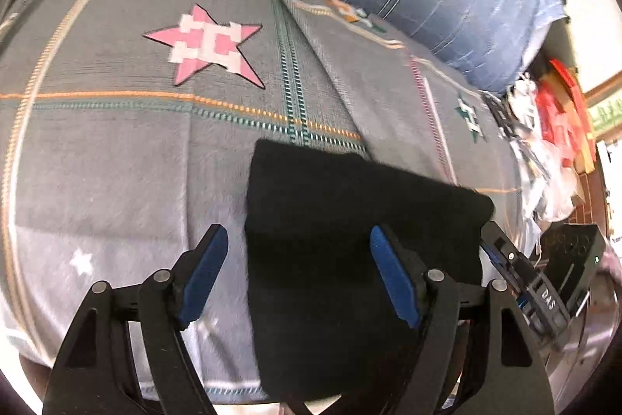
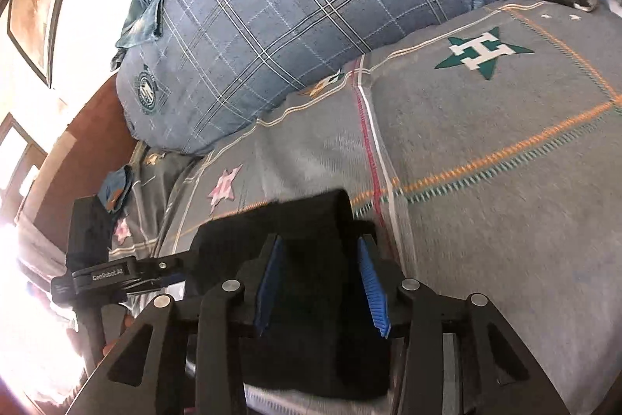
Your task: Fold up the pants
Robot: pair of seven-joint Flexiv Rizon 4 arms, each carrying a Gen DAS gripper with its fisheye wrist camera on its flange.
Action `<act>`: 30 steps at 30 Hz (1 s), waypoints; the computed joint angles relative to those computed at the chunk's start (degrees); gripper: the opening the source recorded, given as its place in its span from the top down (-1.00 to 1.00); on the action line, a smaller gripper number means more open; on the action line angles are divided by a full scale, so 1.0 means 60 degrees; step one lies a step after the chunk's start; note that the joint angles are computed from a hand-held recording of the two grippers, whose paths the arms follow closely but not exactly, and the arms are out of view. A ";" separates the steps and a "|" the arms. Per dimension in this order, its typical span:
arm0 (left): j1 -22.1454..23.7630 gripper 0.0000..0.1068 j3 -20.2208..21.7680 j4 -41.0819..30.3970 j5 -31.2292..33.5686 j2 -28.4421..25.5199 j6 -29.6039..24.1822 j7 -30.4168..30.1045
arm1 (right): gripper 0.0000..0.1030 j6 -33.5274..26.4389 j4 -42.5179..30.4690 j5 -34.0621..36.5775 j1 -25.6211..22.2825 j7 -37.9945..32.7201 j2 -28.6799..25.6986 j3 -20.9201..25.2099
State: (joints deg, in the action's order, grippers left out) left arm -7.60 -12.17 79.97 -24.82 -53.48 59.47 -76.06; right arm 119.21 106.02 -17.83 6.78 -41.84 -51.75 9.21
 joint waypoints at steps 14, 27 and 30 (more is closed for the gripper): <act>0.0432 -0.42 -0.0711 0.0575 -0.0216 0.0458 0.0656 0.0116 | 0.64 0.0325 0.0338 0.0889 0.0669 -0.0999 0.0521 -0.0615; -0.0204 -0.73 -0.0183 0.1713 0.0477 0.0421 0.2146 0.0723 | 0.70 0.0432 0.0691 0.1420 0.1387 -0.1757 0.0070 -0.0596; 0.0118 -0.64 -0.0455 0.1696 0.0341 0.0641 0.1386 0.0914 | 0.63 0.0500 0.0766 0.0543 0.0424 -0.1203 0.0143 0.0102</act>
